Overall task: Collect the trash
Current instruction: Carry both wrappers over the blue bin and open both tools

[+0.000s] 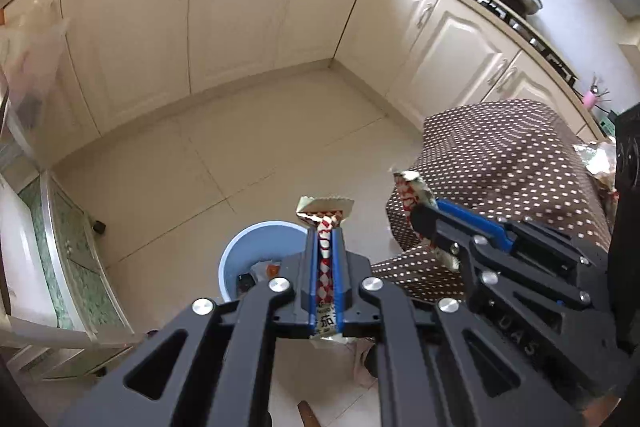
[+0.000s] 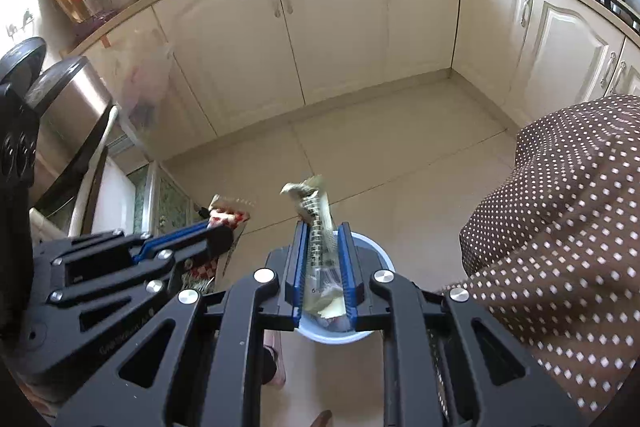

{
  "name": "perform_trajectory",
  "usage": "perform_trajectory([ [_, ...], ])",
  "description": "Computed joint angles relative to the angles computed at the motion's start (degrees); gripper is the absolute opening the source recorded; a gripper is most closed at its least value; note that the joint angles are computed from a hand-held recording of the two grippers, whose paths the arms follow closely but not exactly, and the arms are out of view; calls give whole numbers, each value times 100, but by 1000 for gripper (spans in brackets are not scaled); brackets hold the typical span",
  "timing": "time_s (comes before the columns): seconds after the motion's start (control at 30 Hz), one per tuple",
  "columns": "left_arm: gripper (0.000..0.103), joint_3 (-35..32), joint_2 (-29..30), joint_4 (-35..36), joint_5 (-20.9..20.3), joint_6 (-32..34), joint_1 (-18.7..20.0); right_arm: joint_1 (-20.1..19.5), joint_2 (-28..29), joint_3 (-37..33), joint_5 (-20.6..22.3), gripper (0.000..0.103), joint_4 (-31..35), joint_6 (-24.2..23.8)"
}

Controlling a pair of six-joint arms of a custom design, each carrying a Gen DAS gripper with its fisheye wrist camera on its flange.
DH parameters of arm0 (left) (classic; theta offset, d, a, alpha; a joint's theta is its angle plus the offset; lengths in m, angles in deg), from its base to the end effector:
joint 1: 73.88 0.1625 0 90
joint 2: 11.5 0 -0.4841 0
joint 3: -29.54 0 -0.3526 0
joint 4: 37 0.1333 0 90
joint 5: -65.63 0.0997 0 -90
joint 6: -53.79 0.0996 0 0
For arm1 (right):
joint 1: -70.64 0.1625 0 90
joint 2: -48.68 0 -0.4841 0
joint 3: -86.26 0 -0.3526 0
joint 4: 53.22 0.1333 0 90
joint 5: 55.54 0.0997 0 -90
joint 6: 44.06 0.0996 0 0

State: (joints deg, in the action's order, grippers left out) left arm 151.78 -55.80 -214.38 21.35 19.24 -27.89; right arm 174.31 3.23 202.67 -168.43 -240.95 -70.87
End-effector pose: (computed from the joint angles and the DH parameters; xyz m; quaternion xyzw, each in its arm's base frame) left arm -0.2210 -0.5233 0.1035 0.0439 0.9178 -0.3038 0.2517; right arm 0.2301 -0.5461 0.1372 0.2868 -0.9105 0.2033 0.2177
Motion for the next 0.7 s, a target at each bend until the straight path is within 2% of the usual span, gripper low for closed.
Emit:
perform_trajectory([
  [0.13, 6, -105, 90, 27, -39, 39, 135, -25, 119, -126, -99, 27, -15, -29],
  [0.23, 6, -146, 133, 15, -96, 97, 232, -11, 180, -97, -319, 38, -232, -128],
  [0.37, 6, -227, 201, 53, -160, 146, 329, -34, 198, -52, -461, 46, -360, -148],
  [0.7, 6, -494, 383, 211, -212, 212, 391, -87, 101, 117, -435, 59, -781, -255],
])
